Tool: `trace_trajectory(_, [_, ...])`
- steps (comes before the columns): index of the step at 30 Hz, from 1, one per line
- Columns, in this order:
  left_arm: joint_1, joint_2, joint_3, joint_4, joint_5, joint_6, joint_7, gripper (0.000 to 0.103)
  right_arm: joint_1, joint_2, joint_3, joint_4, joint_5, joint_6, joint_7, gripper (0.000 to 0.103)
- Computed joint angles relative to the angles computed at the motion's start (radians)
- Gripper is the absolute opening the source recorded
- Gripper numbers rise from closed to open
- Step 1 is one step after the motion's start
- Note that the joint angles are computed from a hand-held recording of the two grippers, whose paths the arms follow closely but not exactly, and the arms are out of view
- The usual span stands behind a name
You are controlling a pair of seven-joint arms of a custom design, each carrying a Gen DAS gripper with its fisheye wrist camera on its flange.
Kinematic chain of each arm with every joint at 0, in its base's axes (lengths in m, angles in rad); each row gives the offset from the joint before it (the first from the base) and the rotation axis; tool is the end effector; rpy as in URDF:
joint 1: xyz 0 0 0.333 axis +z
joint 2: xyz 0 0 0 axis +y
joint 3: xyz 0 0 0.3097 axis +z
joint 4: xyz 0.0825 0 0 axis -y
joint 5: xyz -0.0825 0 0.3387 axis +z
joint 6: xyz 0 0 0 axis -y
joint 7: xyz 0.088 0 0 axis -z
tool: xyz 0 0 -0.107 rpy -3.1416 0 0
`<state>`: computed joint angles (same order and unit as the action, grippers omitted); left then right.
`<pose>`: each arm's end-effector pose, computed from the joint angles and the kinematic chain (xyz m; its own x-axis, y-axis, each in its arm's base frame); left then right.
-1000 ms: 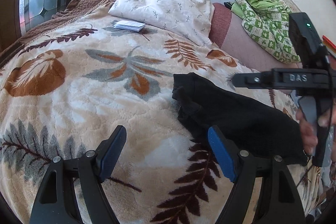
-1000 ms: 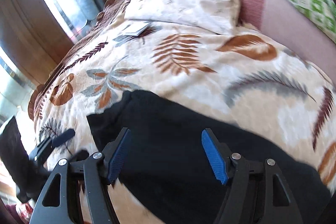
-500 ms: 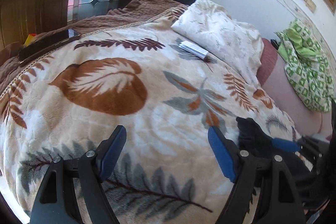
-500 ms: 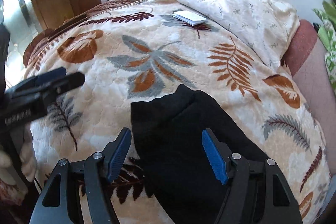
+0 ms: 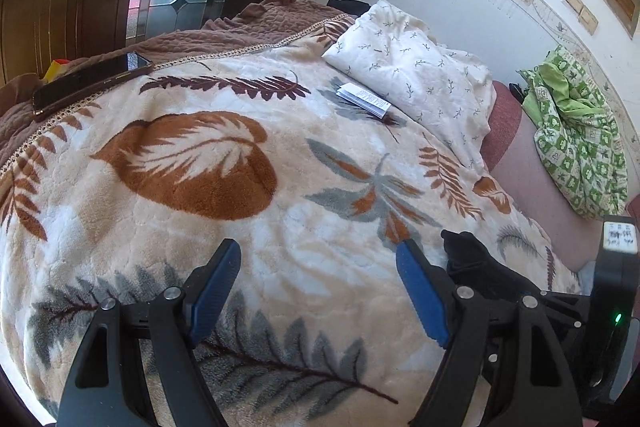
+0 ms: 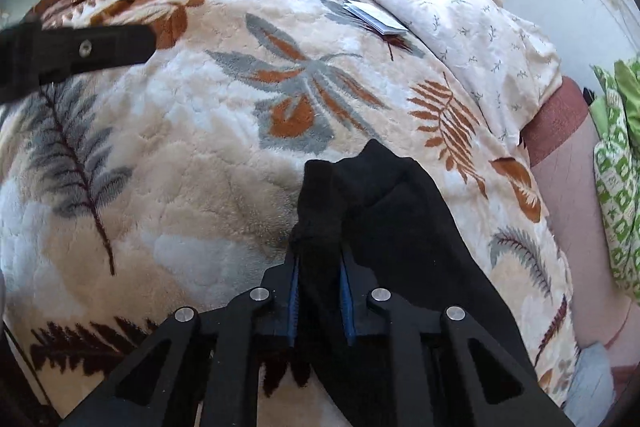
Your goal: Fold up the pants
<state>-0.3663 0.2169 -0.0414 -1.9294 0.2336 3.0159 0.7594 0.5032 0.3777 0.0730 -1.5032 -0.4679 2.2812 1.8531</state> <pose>0.5574 -0.2571 0.4993 0.0108 -0.9113 0.4115 -0.7013 -0.3003 -0.6465 0.5652 0.3449 0.5041 0.4123 -0.8613 0.2971 -0.7468 -0.5062 -0.4314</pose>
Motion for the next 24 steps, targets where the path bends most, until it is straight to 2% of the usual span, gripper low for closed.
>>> trace_trajectory(2, [0.076, 0.004, -0.100, -0.015, -0.132, 0.032, 0.120, 0.079, -0.036, -0.016, 0.017, -0.008, 0.093, 0.021, 0.003, 0.016])
trace_trajectory(5, [0.243, 0.016, -0.346, -0.026, -0.418, 0.078, 0.401, 0.079, -0.108, -0.037, 0.049, -0.021, 0.290, 0.060, -0.010, 0.017])
trace_trajectory(6, [0.273, 0.022, -0.404, -0.024, -0.479, 0.091, 0.472, 0.079, -0.124, -0.042, 0.054, -0.026, 0.338, 0.074, -0.010, 0.016])
trace_trajectory(7, [0.274, 0.029, -0.428, -0.013, -0.492, 0.089, 0.508, 0.079, -0.139, -0.047, 0.058, -0.029, 0.383, 0.085, -0.013, 0.017])
trace_trajectory(11, [0.152, 0.060, -0.367, 0.057, -0.446, 0.029, 0.550, 0.079, -0.202, -0.062, 0.077, -0.034, 0.564, 0.099, -0.050, 0.017])
trace_trajectory(13, [0.088, 0.083, -0.319, 0.090, -0.427, 0.006, 0.543, 0.079, -0.236, -0.060, 0.091, -0.017, 0.665, 0.079, -0.092, 0.017])
trace_trajectory(14, [0.076, 0.101, -0.316, 0.111, -0.440, -0.009, 0.557, 0.079, -0.248, -0.053, 0.096, 0.001, 0.705, 0.058, -0.116, 0.018])
trace_trajectory(16, [0.099, 0.144, -0.357, 0.157, -0.524, -0.050, 0.612, 0.079, -0.263, -0.045, 0.099, 0.027, 0.760, 0.028, -0.147, 0.021])
trace_trajectory(17, [0.138, 0.169, -0.410, 0.173, -0.600, -0.054, 0.666, 0.079, -0.276, -0.037, 0.105, 0.044, 0.802, 0.004, -0.172, 0.021])
trace_trajectory(18, [0.151, 0.189, -0.431, 0.189, -0.645, -0.058, 0.691, 0.079, -0.288, -0.025, 0.112, 0.063, 0.844, -0.026, -0.192, 0.022])
trace_trajectory(19, [0.145, 0.199, -0.425, 0.198, -0.666, -0.062, 0.696, 0.079, -0.294, -0.010, 0.113, 0.086, 0.869, -0.057, -0.203, 0.024])
trace_trajectory(21, [0.177, 0.208, -0.472, 0.194, -0.747, -0.026, 0.774, 0.080, -0.299, 0.001, 0.111, 0.102, 0.902, -0.082, -0.222, 0.030])
trace_trajectory(23, [0.218, 0.219, -0.526, 0.198, -0.830, -0.011, 0.854, 0.080, -0.300, -0.012, 0.104, 0.088, 0.922, -0.060, -0.241, 0.046])
trace_trajectory(24, [0.223, 0.224, -0.534, 0.204, -0.857, -0.011, 0.876, 0.081, -0.297, -0.018, 0.099, 0.083, 0.921, -0.039, -0.248, 0.052])
